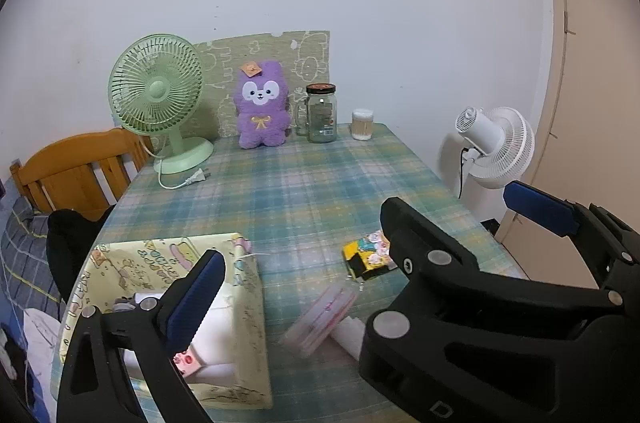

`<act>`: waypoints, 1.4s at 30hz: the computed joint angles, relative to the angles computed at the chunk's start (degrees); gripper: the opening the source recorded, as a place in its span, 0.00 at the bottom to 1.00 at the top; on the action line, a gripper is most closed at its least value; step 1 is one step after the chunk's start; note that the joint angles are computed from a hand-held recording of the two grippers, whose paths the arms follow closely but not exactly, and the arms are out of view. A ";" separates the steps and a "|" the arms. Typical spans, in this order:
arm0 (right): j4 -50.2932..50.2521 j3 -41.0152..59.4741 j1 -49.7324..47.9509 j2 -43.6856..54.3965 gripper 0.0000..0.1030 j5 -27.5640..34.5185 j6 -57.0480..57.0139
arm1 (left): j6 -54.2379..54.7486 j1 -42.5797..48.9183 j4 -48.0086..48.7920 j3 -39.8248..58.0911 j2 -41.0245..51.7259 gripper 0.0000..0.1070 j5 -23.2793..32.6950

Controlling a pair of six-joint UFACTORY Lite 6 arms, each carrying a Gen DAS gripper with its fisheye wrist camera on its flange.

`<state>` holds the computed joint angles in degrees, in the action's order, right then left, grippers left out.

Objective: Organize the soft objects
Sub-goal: 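Withdraw both tools from the box toward the remaining items on the table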

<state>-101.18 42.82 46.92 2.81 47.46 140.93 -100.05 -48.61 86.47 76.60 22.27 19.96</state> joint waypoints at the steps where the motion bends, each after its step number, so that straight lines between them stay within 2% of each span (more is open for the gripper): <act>1: -0.21 -0.55 -0.28 -0.38 0.90 -0.08 0.32 | 0.51 -0.45 -0.68 0.64 0.60 0.95 0.31; 9: -3.07 -5.80 -2.62 -3.04 0.90 -0.76 4.27 | -1.52 -3.21 0.16 3.92 4.56 0.95 2.24; 20: -11.62 -11.28 -7.17 -2.18 0.90 -3.18 14.21 | 0.98 -5.18 -4.41 7.90 10.24 0.95 2.76; 42: -28.35 -13.36 -14.47 10.14 0.90 -5.39 33.86 | 3.41 -5.79 -12.18 13.43 21.75 0.93 0.52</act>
